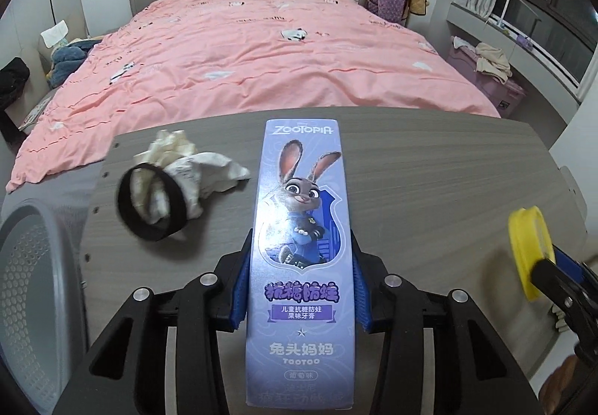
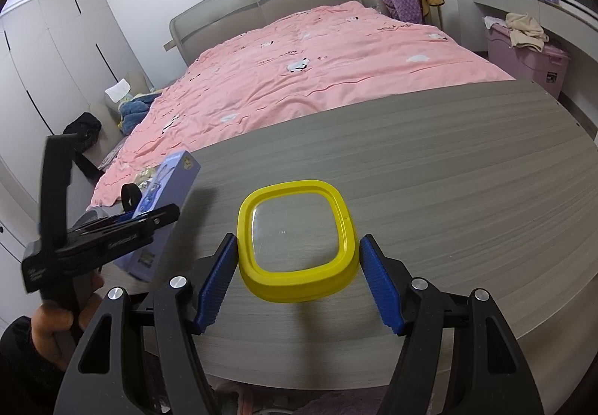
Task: Collect trash
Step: 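Carry the toothpaste box and yellow lid over the basket and open both tools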
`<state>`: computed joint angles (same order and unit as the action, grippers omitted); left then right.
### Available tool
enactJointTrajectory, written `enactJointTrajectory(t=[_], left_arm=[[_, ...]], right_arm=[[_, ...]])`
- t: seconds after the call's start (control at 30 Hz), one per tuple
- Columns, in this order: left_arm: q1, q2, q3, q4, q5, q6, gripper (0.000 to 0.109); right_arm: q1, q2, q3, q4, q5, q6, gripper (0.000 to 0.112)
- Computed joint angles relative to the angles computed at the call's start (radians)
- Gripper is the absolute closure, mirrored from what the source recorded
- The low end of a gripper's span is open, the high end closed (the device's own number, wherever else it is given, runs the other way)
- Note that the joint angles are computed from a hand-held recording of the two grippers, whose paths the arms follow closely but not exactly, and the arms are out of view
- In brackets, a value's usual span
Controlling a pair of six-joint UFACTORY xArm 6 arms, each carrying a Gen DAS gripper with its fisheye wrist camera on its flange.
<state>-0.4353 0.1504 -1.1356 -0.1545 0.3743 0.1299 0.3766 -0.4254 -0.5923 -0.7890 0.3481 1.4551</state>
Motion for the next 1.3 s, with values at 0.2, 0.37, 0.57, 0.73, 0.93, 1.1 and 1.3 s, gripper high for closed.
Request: enactJointTrajectory(t=[0.2,0.37,0.57,0.73,0.93,1.1,1.3], left_arm=[[0.084,-0.139,0.117,-0.067,-0.029,0.076,0.066],[0.197,-0.199,0.167,-0.055,-0.057,0.088,0.066],[0.335,-0.224,0.197,-0.066,-0.106,0.107,0.066],[0.434,-0.197,0.186,-0.028,-0.115,0.089,0.066],[0.520,-0.158,0.162,-0.043,-0.087,0.126,0.066],[0.563,-0.134,0.145,-0.071,-0.084,0.160,0.066],[0.578,-0.111,0.136,-0.104,-0.080,0.180,0.066]], right_arm=[[0.057,0.127,-0.126,-0.001,-0.008,-0.020,0.047],[0.120,0.267,-0.276,0.027,-0.014,-0.069,0.047],[0.199,0.458,-0.511,0.179,-0.021,-0.287,0.047],[0.265,0.652,-0.753,0.374,-0.020,-0.529,0.047],[0.332,0.891,-1.065,0.593,0.049,-0.784,0.047],[0.367,1.056,-1.313,0.681,0.147,-0.896,0.047],[0.373,1.158,-1.462,0.709,0.224,-0.949,0.047]])
